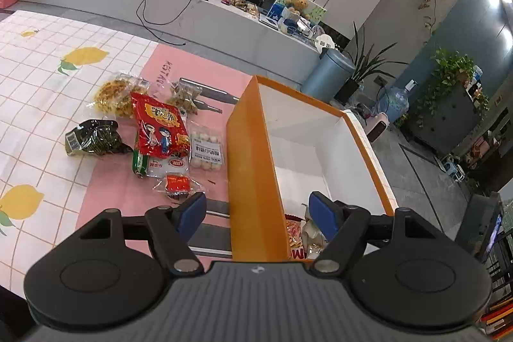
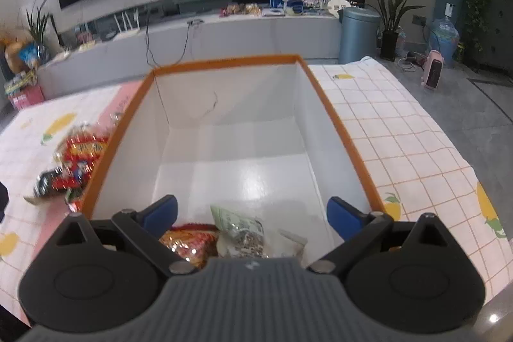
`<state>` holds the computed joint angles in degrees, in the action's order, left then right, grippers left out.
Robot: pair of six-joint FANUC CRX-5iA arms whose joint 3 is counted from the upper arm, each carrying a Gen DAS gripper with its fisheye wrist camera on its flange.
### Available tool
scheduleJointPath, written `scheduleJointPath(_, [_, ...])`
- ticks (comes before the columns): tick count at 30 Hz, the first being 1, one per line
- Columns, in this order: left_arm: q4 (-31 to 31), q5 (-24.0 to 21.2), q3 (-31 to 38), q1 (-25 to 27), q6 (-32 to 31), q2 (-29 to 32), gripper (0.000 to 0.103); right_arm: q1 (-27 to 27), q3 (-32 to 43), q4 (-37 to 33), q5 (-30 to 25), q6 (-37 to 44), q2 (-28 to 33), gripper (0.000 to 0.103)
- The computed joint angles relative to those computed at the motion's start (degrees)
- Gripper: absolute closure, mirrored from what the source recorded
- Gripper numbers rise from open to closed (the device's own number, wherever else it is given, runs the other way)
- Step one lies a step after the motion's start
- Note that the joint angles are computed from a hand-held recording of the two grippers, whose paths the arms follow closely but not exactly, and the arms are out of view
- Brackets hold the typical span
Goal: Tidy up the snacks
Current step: 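Move both tools back toward the remaining snack pile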
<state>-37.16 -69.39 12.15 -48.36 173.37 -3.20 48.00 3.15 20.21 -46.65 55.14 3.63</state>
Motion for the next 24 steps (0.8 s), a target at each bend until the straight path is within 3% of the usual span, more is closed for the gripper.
scheduleJointPath(6, [0.0,-4.7,3.0,-1.2,-3.5,1.5,0.017,0.9,-1.9,2.5,1.6,-2.7,-1.9,0.006])
scheduleJointPath(18, [-4.6,-12.4,4.3,-5.4,-2.0,-0.2,0.016,5.6,-7.7,13.1,6.3,-11.9,-6.6,0.006])
scheduleJointPath(24, [-6.2,-15.9,2.0,-5.4,1.2,-2.9,0.016,7.5,-12.3,16.0,14.8,-17.1,-10.0,0.006])
